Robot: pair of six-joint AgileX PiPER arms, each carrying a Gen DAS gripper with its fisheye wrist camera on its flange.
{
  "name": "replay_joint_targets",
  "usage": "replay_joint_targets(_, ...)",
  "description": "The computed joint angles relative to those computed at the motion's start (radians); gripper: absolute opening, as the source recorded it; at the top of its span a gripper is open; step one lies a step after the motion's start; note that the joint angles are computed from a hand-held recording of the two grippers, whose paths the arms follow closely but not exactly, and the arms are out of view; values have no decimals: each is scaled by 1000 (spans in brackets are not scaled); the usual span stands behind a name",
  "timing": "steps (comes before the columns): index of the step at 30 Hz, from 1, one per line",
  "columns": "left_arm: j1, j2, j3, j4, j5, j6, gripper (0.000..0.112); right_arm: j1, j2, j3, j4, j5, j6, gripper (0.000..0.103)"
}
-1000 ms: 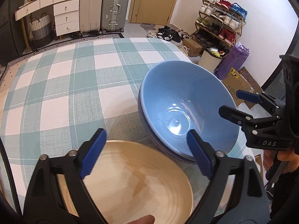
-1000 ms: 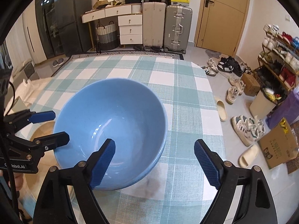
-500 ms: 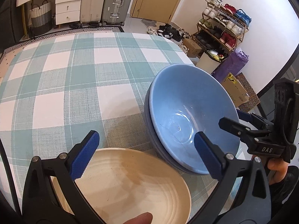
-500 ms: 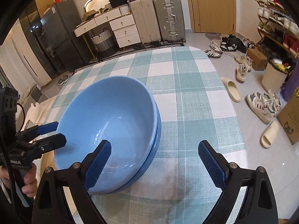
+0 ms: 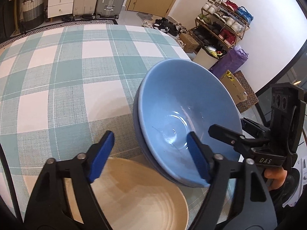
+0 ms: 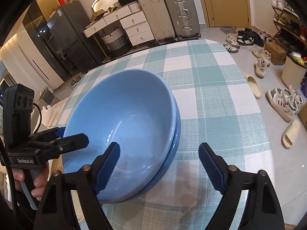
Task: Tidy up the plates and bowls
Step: 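Close both tools on the rim of the nested blue bowls, then lift the nested blue bowls with both tools and carry them toward the cream plates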
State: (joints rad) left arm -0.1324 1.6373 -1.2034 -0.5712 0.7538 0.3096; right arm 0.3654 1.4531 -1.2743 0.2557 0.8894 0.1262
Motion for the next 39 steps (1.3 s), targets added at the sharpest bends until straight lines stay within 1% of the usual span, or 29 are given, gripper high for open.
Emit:
replay_joint_targets(1,-4,1,-2,1,-1,-2,64,0,3,0,4,0,-3,81)
replay_joint_targets(2,-8,0,-1,0,-1,-3,59,0,4,0,13,-1,-11,80)
replay_joint_targets(4,-11,-1,-2,-6,2,4,53,0,6,0,26,0,-27,70)
replay_joint_targets(5,-12,-4,0,-4,3,6,48,4,6,0,26,-1,-29,68)
replay_joint_targets(7,-19,-1,-7,11,6,-6,43,10,3,0,17,-3,-25,61)
replay_joint_targets(8,-21,-1,-7,14,8,-9,38,14,3,-1,14,-2,-25,59)
replay_joint_targets(9,-24,-6,-4,26,7,-19,36,17,1,-1,11,-1,-24,54)
replay_joint_targets(11,-39,-11,-3,64,-7,-50,33,30,-1,-5,-15,-2,-5,52)
replay_joint_targets(13,-40,-18,3,64,-11,-53,32,37,2,-7,-38,-5,11,48)
replay_joint_targets(16,-43,-33,12,81,-19,-57,32,44,-2,-8,-60,-2,28,46)
replay_joint_targets(27,-60,-101,56,115,-35,-91,32,78,-32,-18,-123,20,81,46)
replay_joint_targets(39,-70,-240,101,156,-30,-147,32,141,-87,-50,-212,56,154,46)
